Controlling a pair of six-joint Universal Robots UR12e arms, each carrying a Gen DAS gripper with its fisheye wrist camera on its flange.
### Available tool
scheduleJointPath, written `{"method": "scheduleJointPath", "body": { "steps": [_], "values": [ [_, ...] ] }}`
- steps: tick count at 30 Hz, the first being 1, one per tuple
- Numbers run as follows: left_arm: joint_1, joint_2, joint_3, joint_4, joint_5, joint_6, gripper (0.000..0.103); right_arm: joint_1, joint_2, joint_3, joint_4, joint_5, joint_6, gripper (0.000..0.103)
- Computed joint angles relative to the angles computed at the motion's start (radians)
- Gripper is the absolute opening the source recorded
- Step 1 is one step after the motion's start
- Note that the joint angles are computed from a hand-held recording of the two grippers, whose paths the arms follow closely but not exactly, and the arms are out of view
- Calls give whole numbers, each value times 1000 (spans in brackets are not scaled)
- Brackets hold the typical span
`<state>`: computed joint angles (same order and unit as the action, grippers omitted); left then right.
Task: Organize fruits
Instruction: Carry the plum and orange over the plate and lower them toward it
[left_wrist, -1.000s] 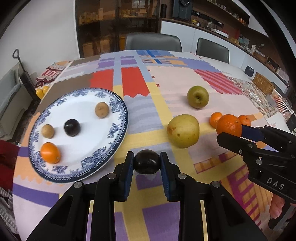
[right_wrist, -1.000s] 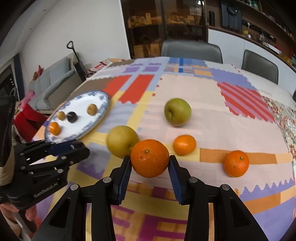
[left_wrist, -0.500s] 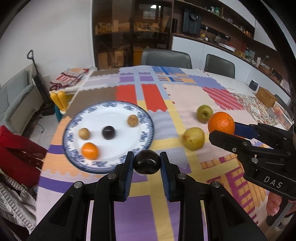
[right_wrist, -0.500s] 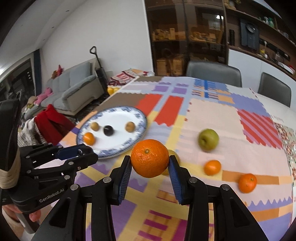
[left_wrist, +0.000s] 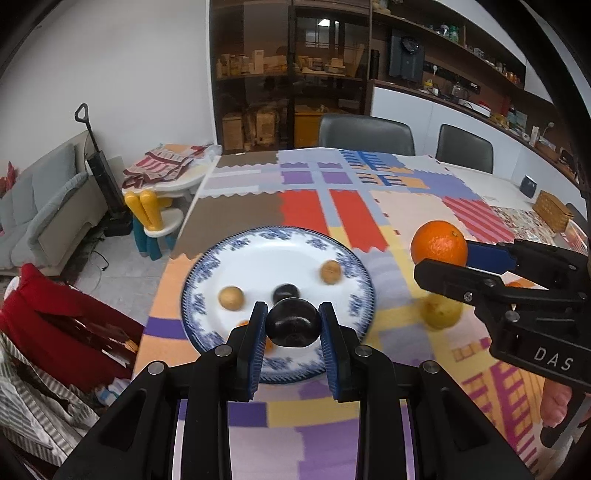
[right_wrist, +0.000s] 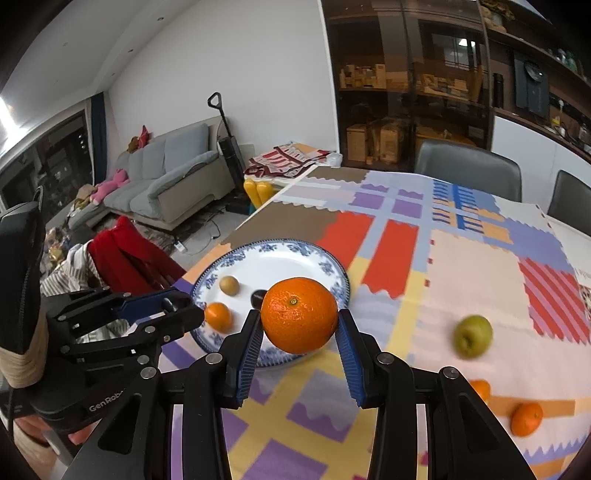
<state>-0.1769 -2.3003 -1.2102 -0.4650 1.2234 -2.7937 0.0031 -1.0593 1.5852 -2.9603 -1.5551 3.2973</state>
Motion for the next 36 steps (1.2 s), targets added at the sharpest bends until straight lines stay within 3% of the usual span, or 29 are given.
{"method": "scheduleJointPath", "body": {
  "steps": [7,23,36],
  "values": [
    [7,-52,93,-50,13,11,28,4,53,-94,95,24,-12,42],
    [-1,-208,362,-267,52,29,28,-14,196,-328,359,49,34,42],
    [-16,-291,503,-395,99,32,28,-18,241,-391,437,49,42,42]
  ]
}}
